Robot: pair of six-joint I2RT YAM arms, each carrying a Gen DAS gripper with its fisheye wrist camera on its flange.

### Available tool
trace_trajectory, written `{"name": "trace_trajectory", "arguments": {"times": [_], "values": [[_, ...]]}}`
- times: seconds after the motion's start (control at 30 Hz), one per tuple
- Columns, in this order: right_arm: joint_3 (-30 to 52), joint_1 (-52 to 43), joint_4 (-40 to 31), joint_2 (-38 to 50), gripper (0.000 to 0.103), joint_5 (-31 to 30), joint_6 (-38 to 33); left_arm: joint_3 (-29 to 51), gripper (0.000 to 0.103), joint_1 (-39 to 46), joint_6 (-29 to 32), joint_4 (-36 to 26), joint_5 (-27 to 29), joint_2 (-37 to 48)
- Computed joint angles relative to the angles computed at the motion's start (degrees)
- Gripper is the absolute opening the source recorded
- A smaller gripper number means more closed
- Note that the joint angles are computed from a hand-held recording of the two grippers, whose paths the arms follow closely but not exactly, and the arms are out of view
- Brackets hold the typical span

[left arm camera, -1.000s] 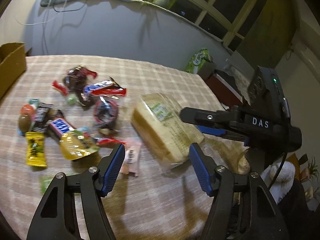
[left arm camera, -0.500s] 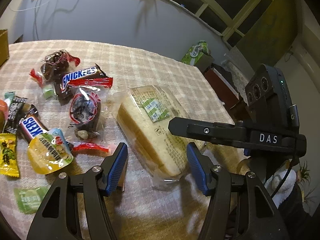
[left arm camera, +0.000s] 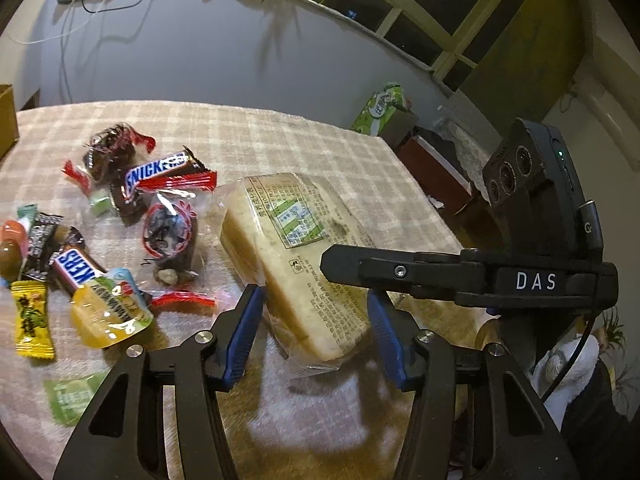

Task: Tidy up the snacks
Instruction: 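Carry the bread loaf with the left gripper into the cardboard box and release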

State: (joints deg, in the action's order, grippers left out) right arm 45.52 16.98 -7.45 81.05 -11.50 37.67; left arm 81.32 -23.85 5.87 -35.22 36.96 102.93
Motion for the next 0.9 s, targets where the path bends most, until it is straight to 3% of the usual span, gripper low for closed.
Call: {"name": "trace_trajectory", "arguments": {"times": [0.43,0.9], "values": [[11.0,9.2,-6.0,3.2,0.063,6.1,1.0,-0.7,0.053,8.8,3.2,-1.3,3.8,-4.9],[38.6,18.5,-13.1,22.6,0.063,8.3,-1.2,4.3,0.053,23.6,7.1,-4.2,7.5,-3.9]]}}
